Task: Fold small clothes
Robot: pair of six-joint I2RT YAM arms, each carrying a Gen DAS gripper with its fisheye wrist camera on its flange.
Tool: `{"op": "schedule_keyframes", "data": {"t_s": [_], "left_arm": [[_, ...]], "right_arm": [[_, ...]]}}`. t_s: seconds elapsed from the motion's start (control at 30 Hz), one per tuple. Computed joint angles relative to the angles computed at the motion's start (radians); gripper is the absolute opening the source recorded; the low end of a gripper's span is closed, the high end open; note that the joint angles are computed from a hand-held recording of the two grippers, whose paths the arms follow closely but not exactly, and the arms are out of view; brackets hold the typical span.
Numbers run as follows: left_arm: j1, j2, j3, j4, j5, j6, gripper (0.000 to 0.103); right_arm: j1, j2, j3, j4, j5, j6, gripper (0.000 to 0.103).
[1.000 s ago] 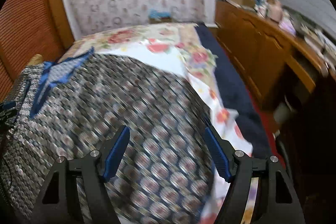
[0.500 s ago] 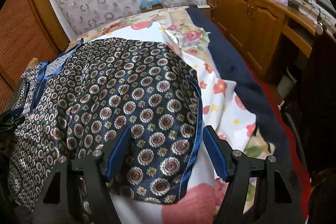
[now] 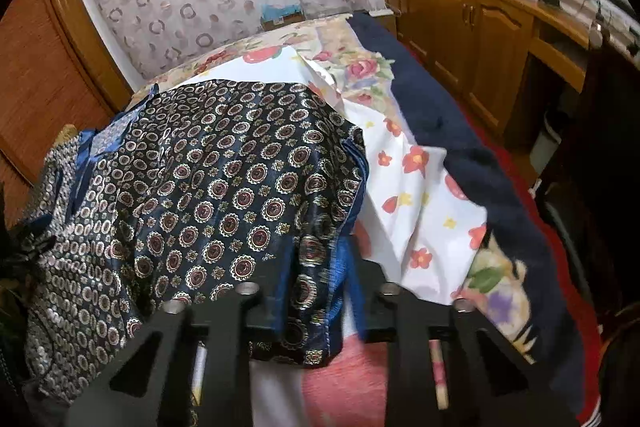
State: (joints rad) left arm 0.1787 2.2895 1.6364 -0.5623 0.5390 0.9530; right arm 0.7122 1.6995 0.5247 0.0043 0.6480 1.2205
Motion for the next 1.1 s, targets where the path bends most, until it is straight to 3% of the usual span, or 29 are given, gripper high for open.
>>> {"op": "schedule_keyframes", "data": {"t_s": [0.03, 0.23, 0.37, 0.47, 0.7, 0.83, 0.97, 1.03, 1.1], "left_arm": [[0.000, 0.000, 0.001, 0.000, 0.000, 0.000, 0.103], [0.017, -0.027, -0.034, 0.045, 0.018, -0.023, 0.103], [0.051, -0.053, -0.020, 0.032, 0.081, -0.062, 0.103], [0.082, -0.083, -0.018, 0.033, 0.134, -0.095, 0.103], [0.140, -0.140, -0.029, 0.042, 0.182, -0.118, 0.103], [0.156, -0.142, -0.019, 0.031, 0.189, -0.127, 0.103], [0.157, -0.138, -0.013, 0.024, 0.178, -0.131, 0.103], [0.161, -0.137, -0.016, 0.040, 0.177, -0.138, 0.103], [0.164, -0.134, -0.013, 0.047, 0.179, -0.148, 0.103]], "right_arm": [[0.005, -0.010, 0.000, -0.009, 0.009, -0.002, 0.010], [0.043, -0.028, 0.060, -0.051, 0.117, -0.034, 0.007], [0.058, -0.041, 0.128, -0.044, 0.170, -0.143, 0.007], [0.059, 0.003, 0.202, 0.035, 0.182, -0.285, 0.007], [0.051, 0.248, 0.466, 0.206, 0.053, -0.553, 0.007], [0.042, 0.390, 0.576, 0.236, -0.061, -0.560, 0.008], [0.030, 0.470, 0.612, 0.265, -0.119, -0.588, 0.021], [0.021, 0.473, 0.624, 0.251, -0.120, -0.595, 0.040], [0.015, 0.448, 0.589, 0.266, -0.094, -0.594, 0.042]]}}
